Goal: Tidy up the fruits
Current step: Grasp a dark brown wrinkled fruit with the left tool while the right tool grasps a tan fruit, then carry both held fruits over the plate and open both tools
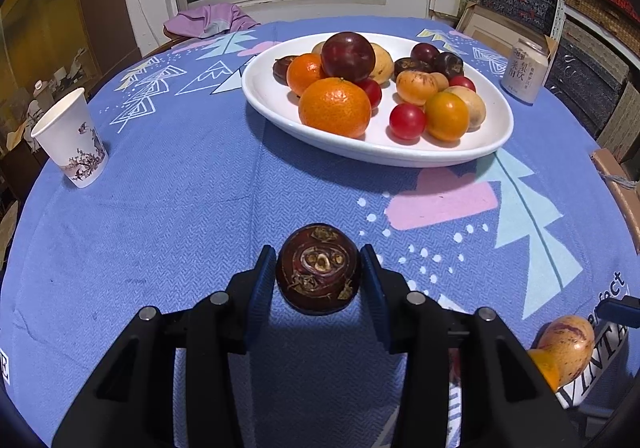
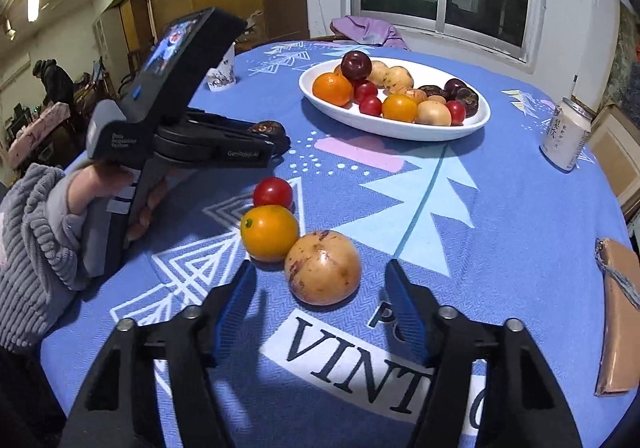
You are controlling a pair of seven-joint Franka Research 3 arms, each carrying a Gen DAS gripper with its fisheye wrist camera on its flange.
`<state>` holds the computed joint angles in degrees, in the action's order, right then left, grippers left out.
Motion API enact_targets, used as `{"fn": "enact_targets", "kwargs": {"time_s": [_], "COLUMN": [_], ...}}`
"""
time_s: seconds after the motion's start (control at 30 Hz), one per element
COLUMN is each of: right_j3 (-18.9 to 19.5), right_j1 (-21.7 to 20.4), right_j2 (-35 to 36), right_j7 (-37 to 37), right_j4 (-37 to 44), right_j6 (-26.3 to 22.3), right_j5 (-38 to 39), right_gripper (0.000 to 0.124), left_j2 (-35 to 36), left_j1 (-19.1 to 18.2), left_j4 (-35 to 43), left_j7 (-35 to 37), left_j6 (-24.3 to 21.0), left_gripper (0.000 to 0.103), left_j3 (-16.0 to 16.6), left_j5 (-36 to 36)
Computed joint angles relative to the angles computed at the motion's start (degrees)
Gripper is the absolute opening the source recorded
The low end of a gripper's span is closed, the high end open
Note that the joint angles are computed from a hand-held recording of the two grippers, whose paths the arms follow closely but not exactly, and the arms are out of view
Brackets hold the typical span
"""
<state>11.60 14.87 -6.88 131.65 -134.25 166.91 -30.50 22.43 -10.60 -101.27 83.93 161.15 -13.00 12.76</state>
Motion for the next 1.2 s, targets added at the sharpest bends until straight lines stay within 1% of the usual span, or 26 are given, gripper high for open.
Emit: {"fn": "enact_targets", "kwargs": {"time_s": [0.03,0.07,0.17,0.33,0.37,0.4,0.47,0.53,0.67,0.77,0.83,0.93,1.0,1.03,1.13,1.2], "right_j3": [-0.1,-0.3,-0.5,-1.0,-1.4,-2.0,-2.4,-3.0,-3.4,-2.4,-2.3,-2.7,-2.1,-2.0,-0.8,-0.6], "right_j1": [0.1,0.4,0.9,1.6,2.0,2.6,2.8,2.8,1.4,0.3,0.3,0.1,-1.2,-1.9,-4.8,-6.1], "right_j2": [0.1,0.1,0.6,2.8,3.1,3.2,2.9,2.5,1.3,1.6,1.7,1.3,0.5,0.0,-1.0,-0.8], "right_j7": [-0.2,-0.8,-2.2,-0.8,-1.6,-3.5,-3.4,-3.9,-2.3,-1.2,-1.5,-1.9,-0.2,0.5,3.4,4.8], "right_j4": [0.1,0.0,0.7,3.2,3.4,3.2,2.7,1.9,-0.5,-0.2,-0.2,-0.5,-0.2,0.1,2.7,5.6], "right_j6": [-0.4,-0.6,-1.8,-4.0,-3.9,-3.2,-2.6,-1.3,2.4,1.5,1.8,2.9,3.2,3.3,2.9,2.6], "right_j5": [0.5,1.4,2.8,-0.1,0.6,2.6,3.1,5.3,9.2,8.9,9.1,10.5,8.6,7.7,3.9,1.9], "right_gripper": [0.054,0.051,0.051,0.051,0.046,0.045,0.044,0.044,0.044,0.044,0.044,0.044,0.044,0.044,0.044,0.044], "left_j2": [0.0,0.0,0.0,0.0,0.0,0.0,0.0,0.0,0.1,0.1,0.0,-0.4,-1.3,-1.9,-2.9,-3.0], "left_j1": [0.1,0.2,0.0,0.2,0.2,0.1,0.2,0.3,0.1,-0.1,-0.2,0.5,0.9,1.6,4.7,5.1], "left_j4": [0.0,0.1,0.0,0.0,0.1,0.0,0.0,0.0,0.0,0.0,-0.1,-0.8,-1.8,-2.3,-2.5,-1.1], "left_j7": [0.1,0.2,-0.1,0.1,0.2,0.1,0.2,0.3,0.1,-0.4,-0.6,-0.3,-0.3,0.2,4.1,5.6], "left_j6": [0.0,-0.1,-0.1,-0.1,-0.1,-0.1,-0.1,-0.1,0.0,0.0,0.1,1.2,3.0,3.7,4.6,4.1], "left_gripper": [0.043,0.043,0.043,0.043,0.044,0.044,0.044,0.044,0.044,0.044,0.044,0.041,0.041,0.041,0.041,0.041], "left_j3": [-0.1,-0.2,-0.1,-0.2,-0.3,-0.2,-0.2,-0.4,-0.2,0.1,0.1,-0.5,-0.8,-1.4,-5.1,-6.0], "left_j5": [-0.1,-0.3,-0.1,-0.4,-0.4,-0.3,-0.4,-0.6,-0.5,-0.2,0.0,-0.9,-1.4,-2.3,-7.6,-9.8]}}
